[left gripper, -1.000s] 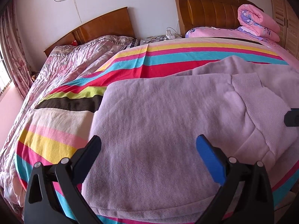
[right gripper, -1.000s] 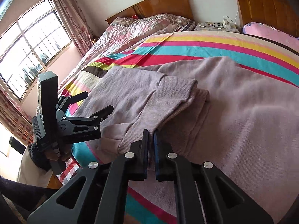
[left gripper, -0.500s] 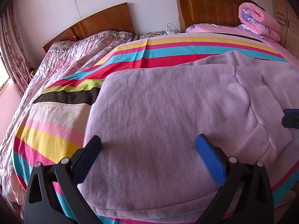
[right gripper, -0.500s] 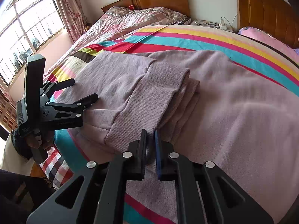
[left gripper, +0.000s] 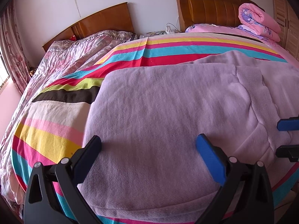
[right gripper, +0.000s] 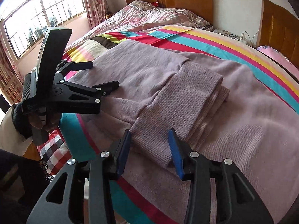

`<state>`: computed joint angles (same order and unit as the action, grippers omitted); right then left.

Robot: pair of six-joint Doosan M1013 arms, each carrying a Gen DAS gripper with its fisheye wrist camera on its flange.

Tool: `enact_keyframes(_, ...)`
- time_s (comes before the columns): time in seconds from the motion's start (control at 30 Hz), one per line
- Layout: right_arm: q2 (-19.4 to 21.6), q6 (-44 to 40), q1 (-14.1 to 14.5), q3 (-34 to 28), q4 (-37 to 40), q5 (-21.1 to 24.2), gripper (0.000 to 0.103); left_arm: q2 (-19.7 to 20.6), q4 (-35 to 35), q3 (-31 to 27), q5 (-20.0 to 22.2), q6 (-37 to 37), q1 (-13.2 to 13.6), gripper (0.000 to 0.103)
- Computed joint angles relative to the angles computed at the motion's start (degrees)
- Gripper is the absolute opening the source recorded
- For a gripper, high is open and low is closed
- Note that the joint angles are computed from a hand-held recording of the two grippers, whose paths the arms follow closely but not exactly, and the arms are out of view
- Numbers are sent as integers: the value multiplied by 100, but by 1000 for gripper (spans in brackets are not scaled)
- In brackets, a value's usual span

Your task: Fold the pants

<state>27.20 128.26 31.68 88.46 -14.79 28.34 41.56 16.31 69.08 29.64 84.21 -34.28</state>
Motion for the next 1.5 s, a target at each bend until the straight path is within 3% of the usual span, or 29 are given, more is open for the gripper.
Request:
enact_keyframes(0.07,-61,132,-8,14,-195,50,41,-22,45,-77,165,-21,-10,102)
enact_keyframes(0.1,-104,235,-24,35,-360,-1,42,-79,-110,-63,50,107,7,102)
enact_keyframes(0.2,-98,627,-95,-67,-1079,45,45,-132,-881,-249,-253,758,80,102)
enact_keyframes(0.3,111,738,-209,-321,-1392,124,46,153,-1562,-836,-158,1273,125,102)
enact_keyframes(0.33,197,614,-249,-425,-1292,176,46,340,-1725,-1142,99,1408,136,102)
enact_keyframes(0.4,315,291,-311,-546,-1069,129,46,765,-1373,-1807,806,1085,113,102)
enact_keyframes(0.5,419,-257,-389,-619,-677,106,47,1156,-1239,-2323,1427,981,121,102)
enact_keyframes(0.53,422,-421,-433,-578,-477,14,47,1190,-1269,-2341,1458,1015,127,102)
enact_keyframes(0.67,299,-1053,-641,-339,717,-511,47,1190,-1349,-2288,1350,952,143,102)
enact_keyframes(0.8,216,472,-468,-394,-844,-187,48,1172,-1172,-2228,1254,826,116,102)
enact_keyframes(0.87,169,112,-468,-341,-542,-529,49,1188,-1284,-2260,1279,878,135,102)
enact_keyframes(0.9,210,-361,-473,-399,-137,-514,50,1202,-1346,-2290,1307,902,146,102)
enact_keyframes(0.97,397,-801,-449,-620,83,-17,52,1206,-1389,-2294,1310,914,157,102)
enact_keyframes(1.1,304,-1038,-565,-472,656,-198,52,1206,-1371,-2294,1285,913,161,102)
enact_keyframes(1.2,127,22,-543,-332,-461,-131,55,1146,-1303,-2270,1272,746,143,101)
enact_keyframes(1.27,37,619,-602,-229,-1073,-79,59,1061,-2030,-2302,1154,1357,162,101)
enact_keyframes(1.33,33,887,-747,-190,-1086,-45,59,1106,-2523,-2555,1148,1799,117,102)
enact_keyframes(1.43,153,958,-937,-275,-888,191,59,1649,-3347,-3657,2166,2585,18,102)
enact_keyframes(1.5,245,949,-985,-387,-815,687,59,2099,-3079,-4422,2791,2636,-131,101)
